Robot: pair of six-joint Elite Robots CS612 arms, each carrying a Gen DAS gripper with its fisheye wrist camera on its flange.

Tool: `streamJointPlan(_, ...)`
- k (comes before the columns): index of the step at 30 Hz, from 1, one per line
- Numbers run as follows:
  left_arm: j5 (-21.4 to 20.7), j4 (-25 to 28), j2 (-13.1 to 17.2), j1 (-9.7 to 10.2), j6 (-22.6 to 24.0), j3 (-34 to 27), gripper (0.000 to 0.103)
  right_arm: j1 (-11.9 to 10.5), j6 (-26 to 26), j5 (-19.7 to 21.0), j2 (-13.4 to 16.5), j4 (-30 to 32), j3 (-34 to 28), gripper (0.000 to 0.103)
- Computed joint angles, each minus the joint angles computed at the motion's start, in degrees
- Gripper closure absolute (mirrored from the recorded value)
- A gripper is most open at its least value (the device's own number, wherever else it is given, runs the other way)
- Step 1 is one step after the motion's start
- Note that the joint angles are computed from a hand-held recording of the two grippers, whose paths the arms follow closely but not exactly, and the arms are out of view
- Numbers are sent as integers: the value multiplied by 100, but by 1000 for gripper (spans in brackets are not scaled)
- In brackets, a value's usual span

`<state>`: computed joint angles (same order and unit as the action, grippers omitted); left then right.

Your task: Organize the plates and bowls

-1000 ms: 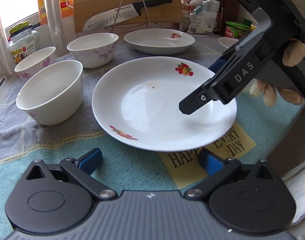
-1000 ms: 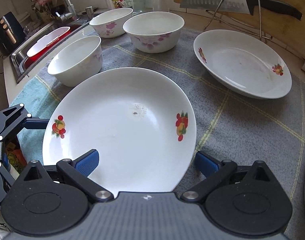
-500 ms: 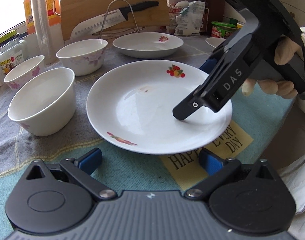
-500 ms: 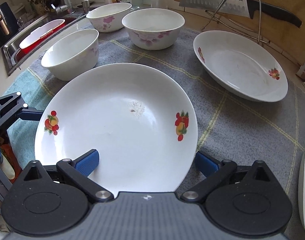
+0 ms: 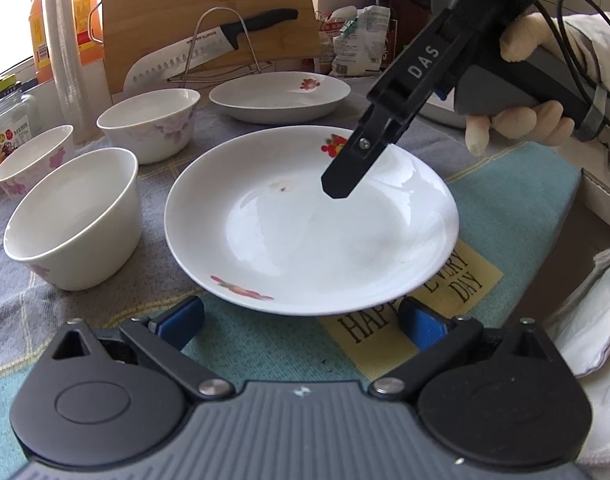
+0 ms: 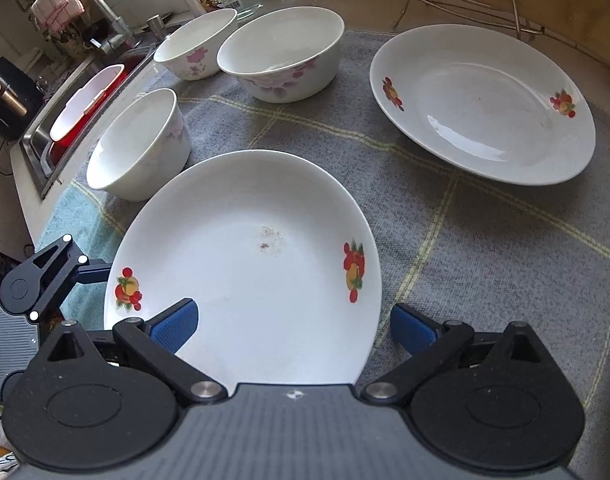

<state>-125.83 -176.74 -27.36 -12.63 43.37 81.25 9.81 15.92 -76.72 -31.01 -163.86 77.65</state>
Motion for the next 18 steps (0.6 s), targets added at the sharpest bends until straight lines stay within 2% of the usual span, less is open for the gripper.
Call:
streamJointPlan(3, -6, 10, 14, -9, 4, -30, 0, -45, -153, 301, 35, 64, -69, 0)
streamJointPlan(9, -55, 99, 40, -13, 104, -101, 0, -98, -330, 595, 106, 92, -189, 0)
streamJointPlan(18, -154, 177, 69, 4, 463, -180, 0, -238, 136, 1103, 163, -243, -139, 0)
